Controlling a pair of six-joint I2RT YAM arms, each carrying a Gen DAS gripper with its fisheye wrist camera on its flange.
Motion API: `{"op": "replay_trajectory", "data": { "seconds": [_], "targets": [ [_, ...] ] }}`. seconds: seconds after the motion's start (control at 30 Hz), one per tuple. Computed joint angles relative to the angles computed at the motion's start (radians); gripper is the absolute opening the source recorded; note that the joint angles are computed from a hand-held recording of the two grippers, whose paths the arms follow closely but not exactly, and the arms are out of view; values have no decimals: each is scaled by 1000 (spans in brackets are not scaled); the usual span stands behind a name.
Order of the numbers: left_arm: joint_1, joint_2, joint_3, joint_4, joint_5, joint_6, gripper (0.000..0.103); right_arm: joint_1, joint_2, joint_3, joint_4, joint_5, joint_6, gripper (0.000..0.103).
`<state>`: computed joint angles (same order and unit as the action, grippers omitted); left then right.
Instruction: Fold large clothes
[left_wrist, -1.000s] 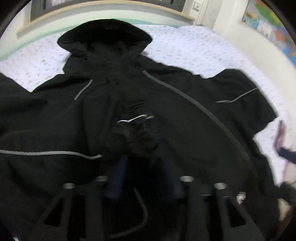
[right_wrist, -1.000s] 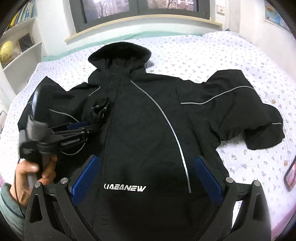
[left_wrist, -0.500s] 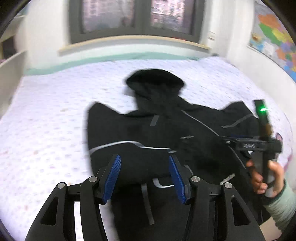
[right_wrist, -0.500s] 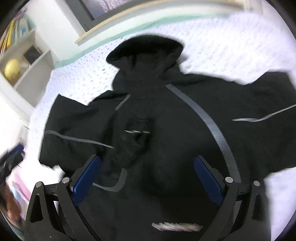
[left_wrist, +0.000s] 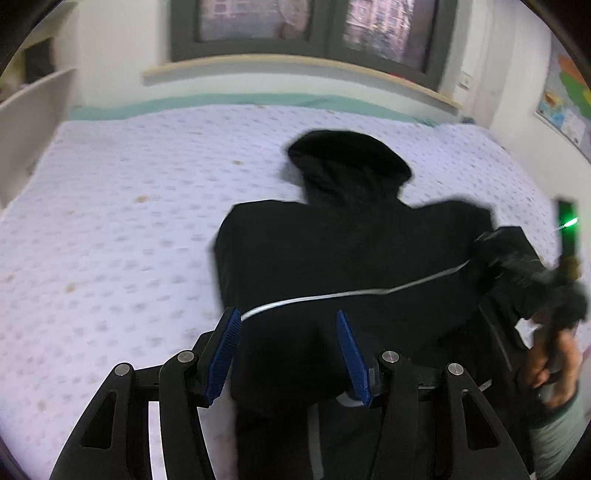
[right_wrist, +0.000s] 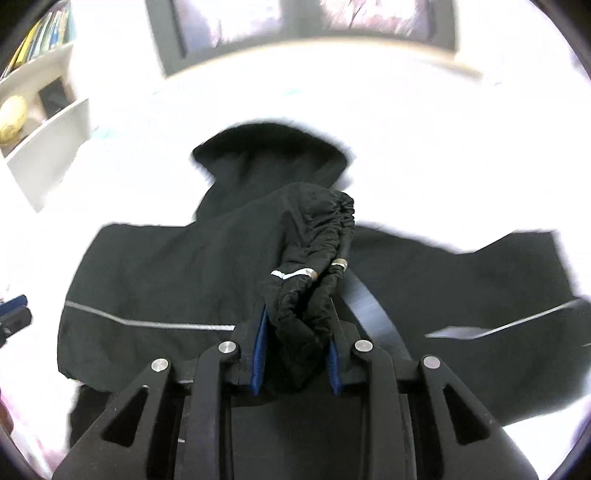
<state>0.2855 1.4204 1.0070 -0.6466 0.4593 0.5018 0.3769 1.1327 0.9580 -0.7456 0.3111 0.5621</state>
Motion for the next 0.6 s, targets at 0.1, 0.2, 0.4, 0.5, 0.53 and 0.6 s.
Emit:
{"op": "replay_trajectory", "data": {
  "seconds": [0.1,0.2,0.4,0.5,0.53,0.6],
  "targets": [
    [-182,88,-37,99,-64,-116,55,-157,-102,-32,-67,0,-111,30],
    [-316,239,-57,235,-170,-214,55,-327,-86,-132,-12,-80,-192,30],
    [-368,426,-56,373,-241,-270,55,-537,83,-371,270,-269,-289,31],
    [-342,371,-47,320,-210,-246,55,-547,12,-356,216,-286,-326,43],
    [-326,338,-49,304,-186,-237,55,-555,-48,-344,173,-296,-325,46],
    [-297,261,-55,267,-113,-228,55,-554,-209,-318,91,-326,-301,63]
  ]
}}
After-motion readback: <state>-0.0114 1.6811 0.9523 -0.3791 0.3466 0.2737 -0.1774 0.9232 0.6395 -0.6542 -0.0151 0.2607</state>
